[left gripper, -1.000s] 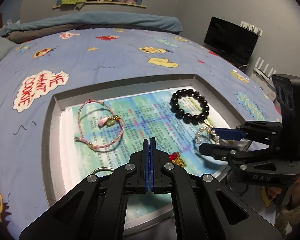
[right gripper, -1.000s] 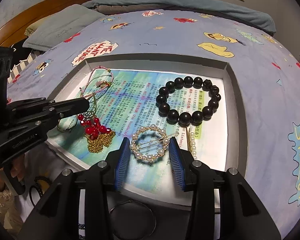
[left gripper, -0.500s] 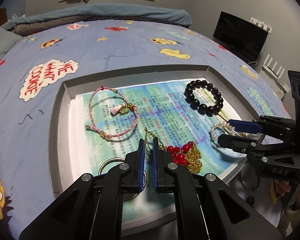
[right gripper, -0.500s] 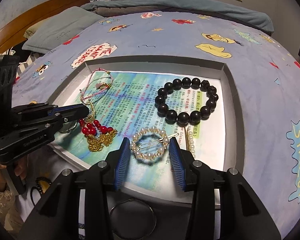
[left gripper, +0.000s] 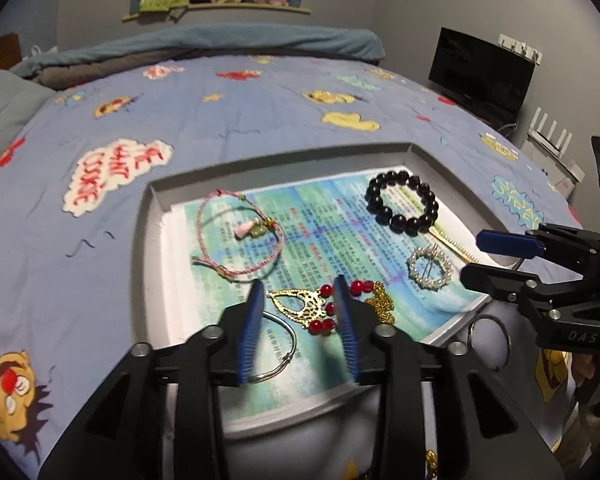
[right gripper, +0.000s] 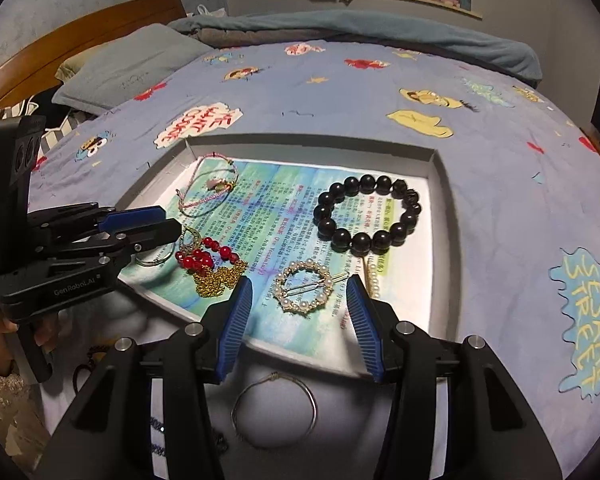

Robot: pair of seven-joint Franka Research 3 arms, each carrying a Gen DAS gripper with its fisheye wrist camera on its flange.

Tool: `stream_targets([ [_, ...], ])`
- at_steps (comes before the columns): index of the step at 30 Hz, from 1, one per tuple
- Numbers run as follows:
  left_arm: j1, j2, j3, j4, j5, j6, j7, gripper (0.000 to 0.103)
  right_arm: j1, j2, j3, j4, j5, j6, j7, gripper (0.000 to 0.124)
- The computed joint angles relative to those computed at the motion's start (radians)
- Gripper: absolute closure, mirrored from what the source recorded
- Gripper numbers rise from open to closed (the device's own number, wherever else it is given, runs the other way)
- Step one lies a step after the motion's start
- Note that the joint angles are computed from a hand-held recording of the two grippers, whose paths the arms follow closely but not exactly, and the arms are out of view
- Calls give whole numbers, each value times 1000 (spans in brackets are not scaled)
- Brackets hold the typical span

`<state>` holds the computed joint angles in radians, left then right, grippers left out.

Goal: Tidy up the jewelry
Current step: 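Open both tools to release the pendant and hairpin onto the paper, then withdraw both tools from the box toward the remaining jewelry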

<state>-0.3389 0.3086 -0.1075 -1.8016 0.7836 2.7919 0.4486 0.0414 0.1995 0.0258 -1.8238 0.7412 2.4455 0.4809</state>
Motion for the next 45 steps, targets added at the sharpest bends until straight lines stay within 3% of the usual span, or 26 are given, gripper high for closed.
stream_targets([
  [4,-15,-44,13,-33,63,1,-65,56,-11,-42,-4,-40,47,10,-36,71],
  [12,4,-139,-23,-109,133,-44,-147,51,-10,-100,-25,-96,93,30,-72,68],
  [18,24,-226,-59,-187,206,-81,-237,35,-9,-145,-42,-142,141,54,-100,52],
  [20,33,-250,-75,-207,217,-99,-258,27,-11,-162,-49,-158,174,58,-117,37],
  [22,40,-281,-91,-233,240,-127,-294,21,-11,-175,-56,-170,195,64,-126,30],
  [25,51,-316,-114,-264,250,-151,-323,12,-9,-196,-65,-191,212,84,-134,26],
  [31,63,-373,-154,-318,269,-201,-359,11,-5,-234,-83,-235,235,114,-150,26],
  [45,51,-405,-203,-418,246,-185,-402,10,4,-295,-109,-349,240,154,-198,26],
])
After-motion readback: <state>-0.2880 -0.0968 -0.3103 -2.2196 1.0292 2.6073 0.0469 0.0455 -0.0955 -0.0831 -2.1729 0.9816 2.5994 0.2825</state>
